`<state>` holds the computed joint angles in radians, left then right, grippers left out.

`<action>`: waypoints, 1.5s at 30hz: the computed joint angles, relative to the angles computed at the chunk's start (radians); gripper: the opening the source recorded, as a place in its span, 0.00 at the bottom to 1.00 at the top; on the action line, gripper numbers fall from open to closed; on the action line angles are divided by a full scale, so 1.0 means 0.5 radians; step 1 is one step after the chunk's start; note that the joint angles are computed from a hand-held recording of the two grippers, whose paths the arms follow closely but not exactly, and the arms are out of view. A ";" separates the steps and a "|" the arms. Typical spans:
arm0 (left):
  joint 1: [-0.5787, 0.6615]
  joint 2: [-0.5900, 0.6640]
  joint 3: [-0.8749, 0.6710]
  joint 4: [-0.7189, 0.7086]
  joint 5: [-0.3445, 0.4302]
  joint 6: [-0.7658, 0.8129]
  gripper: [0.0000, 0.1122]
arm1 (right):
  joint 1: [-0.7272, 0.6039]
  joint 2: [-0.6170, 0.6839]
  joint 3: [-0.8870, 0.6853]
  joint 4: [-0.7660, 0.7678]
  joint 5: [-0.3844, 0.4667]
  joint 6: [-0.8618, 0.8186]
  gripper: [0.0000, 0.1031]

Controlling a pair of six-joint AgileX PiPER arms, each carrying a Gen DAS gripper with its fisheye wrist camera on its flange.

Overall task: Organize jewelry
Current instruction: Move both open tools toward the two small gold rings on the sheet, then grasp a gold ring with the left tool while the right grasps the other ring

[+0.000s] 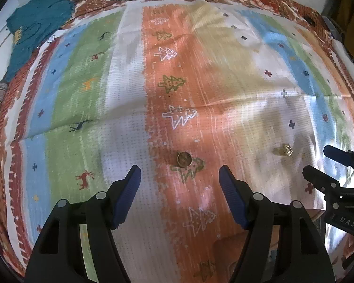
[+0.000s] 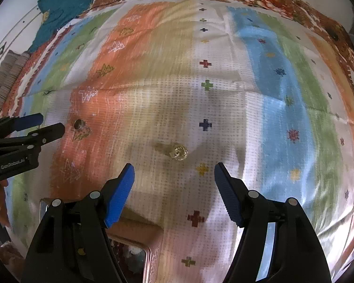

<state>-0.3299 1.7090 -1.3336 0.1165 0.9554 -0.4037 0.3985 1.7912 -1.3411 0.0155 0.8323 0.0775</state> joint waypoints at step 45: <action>-0.049 0.223 -0.081 0.075 -0.055 0.172 0.16 | -0.044 0.289 -0.162 -0.014 -0.002 -0.022 0.09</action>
